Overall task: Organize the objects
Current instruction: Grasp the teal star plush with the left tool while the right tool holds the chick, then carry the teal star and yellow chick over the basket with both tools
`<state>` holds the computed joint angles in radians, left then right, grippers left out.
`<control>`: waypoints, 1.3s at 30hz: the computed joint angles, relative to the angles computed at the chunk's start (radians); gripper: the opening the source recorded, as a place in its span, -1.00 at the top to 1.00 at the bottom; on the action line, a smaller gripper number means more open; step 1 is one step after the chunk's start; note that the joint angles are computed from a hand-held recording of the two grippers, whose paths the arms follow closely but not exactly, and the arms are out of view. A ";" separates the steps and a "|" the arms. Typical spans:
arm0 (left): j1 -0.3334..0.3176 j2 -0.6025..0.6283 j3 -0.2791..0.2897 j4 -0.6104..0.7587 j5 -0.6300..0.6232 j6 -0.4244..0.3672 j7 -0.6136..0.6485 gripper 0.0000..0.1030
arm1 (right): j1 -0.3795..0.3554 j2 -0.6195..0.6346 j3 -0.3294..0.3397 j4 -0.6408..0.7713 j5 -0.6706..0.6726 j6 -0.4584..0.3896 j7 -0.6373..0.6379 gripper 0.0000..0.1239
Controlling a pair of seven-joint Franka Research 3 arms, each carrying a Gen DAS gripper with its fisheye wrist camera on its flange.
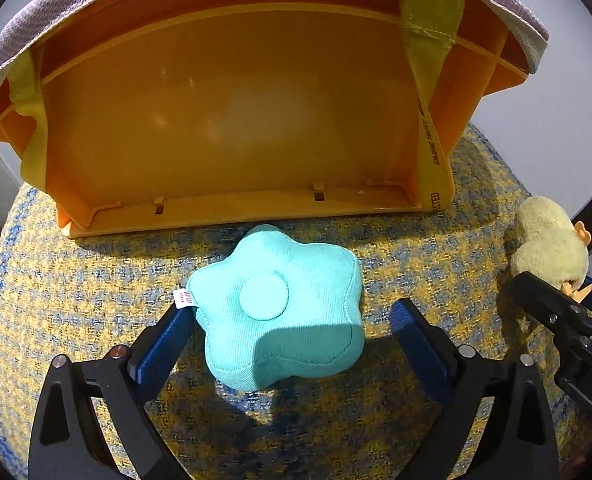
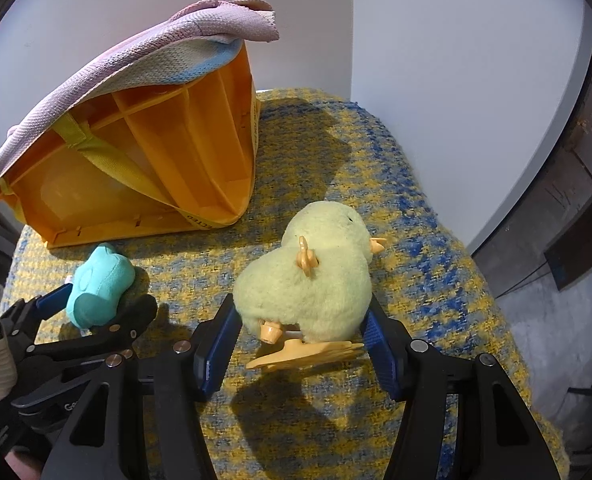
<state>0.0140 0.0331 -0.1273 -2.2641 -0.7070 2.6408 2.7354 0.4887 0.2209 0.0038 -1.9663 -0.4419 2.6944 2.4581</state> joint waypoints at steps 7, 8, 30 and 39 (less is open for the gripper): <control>0.109 0.019 -0.098 0.010 -0.061 0.038 0.062 -0.32 | 0.001 -0.012 0.006 -0.012 0.003 -0.002 0.002 0.04; 0.097 0.020 -0.084 0.011 -0.065 0.035 0.068 -0.30 | 0.001 -0.015 0.008 -0.015 0.003 -0.003 0.002 0.04; -0.021 -0.088 0.119 0.016 -0.064 -0.038 0.070 -0.24 | 0.020 -0.069 0.039 0.004 -0.116 -0.019 0.081 0.04; 0.057 -0.149 0.110 0.065 -0.082 -0.109 0.075 -0.24 | 0.017 -0.125 0.080 0.020 -0.134 -0.053 0.080 0.04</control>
